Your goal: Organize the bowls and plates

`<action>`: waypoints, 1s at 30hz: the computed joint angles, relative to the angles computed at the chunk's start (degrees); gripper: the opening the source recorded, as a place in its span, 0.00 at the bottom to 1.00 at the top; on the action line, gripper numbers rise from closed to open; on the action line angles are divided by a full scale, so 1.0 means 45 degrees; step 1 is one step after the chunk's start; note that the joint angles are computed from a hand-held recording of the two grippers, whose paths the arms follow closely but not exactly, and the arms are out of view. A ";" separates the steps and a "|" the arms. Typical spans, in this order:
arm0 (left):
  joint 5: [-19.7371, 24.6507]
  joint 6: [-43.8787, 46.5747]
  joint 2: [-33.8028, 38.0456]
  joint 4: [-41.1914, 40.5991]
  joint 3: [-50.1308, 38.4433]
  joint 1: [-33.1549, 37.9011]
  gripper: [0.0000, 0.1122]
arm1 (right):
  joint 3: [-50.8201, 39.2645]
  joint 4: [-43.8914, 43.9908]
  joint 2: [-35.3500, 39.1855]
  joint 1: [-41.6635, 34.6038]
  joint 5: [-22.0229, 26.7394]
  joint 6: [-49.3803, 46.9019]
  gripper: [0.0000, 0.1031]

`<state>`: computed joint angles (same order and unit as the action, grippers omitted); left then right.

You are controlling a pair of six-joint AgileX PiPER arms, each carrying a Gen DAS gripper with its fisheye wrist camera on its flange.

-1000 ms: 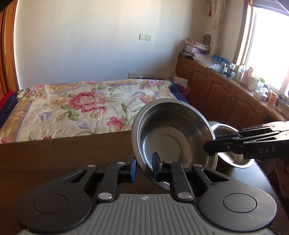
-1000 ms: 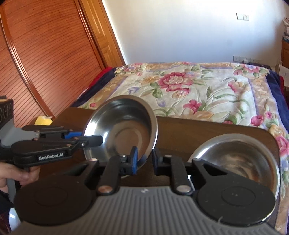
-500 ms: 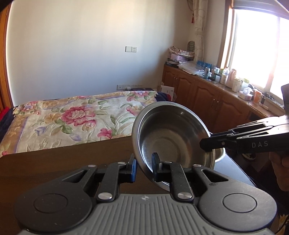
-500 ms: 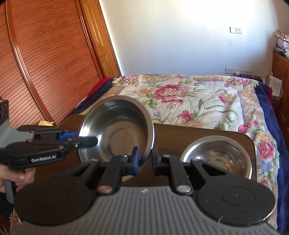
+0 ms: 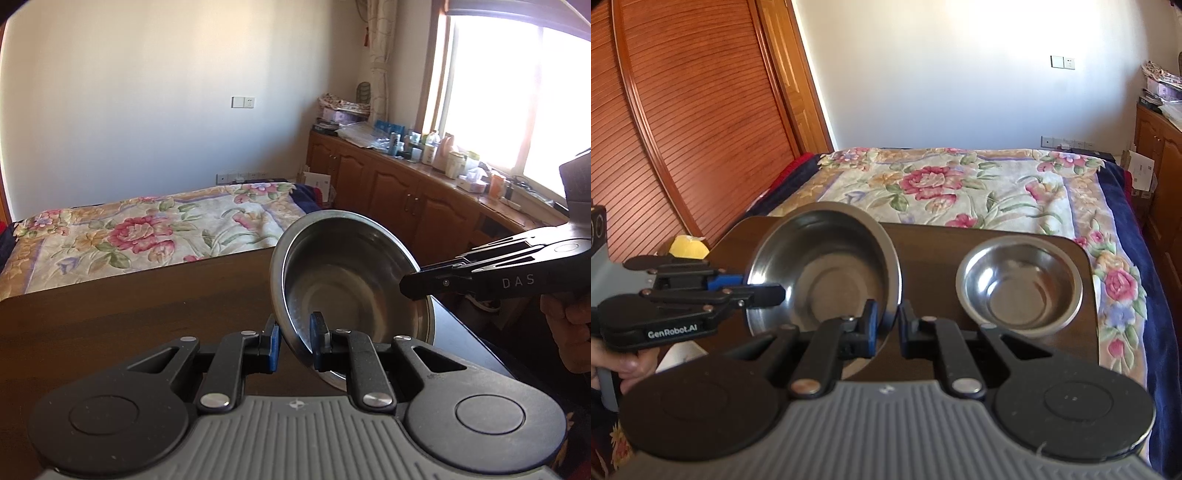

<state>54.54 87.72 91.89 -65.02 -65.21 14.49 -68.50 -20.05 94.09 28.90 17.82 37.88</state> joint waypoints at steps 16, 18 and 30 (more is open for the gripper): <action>0.1769 0.1990 -0.2037 -0.0307 0.2751 0.1660 0.16 | 0.2316 -0.3393 -0.2001 0.1388 0.0531 0.3643 0.13; 0.1835 0.2285 -0.2228 -0.0294 0.3059 0.1819 0.16 | 0.2525 -0.3815 -0.2138 0.1579 0.0591 0.4190 0.13; 0.2406 0.3178 -0.2334 0.0016 0.3997 0.2921 0.16 | 0.3528 -0.5114 -0.2428 0.2297 0.0322 0.6006 0.13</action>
<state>65.37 102.02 81.38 -64.95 -47.22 27.63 -52.62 -43.06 83.16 39.24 19.27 64.91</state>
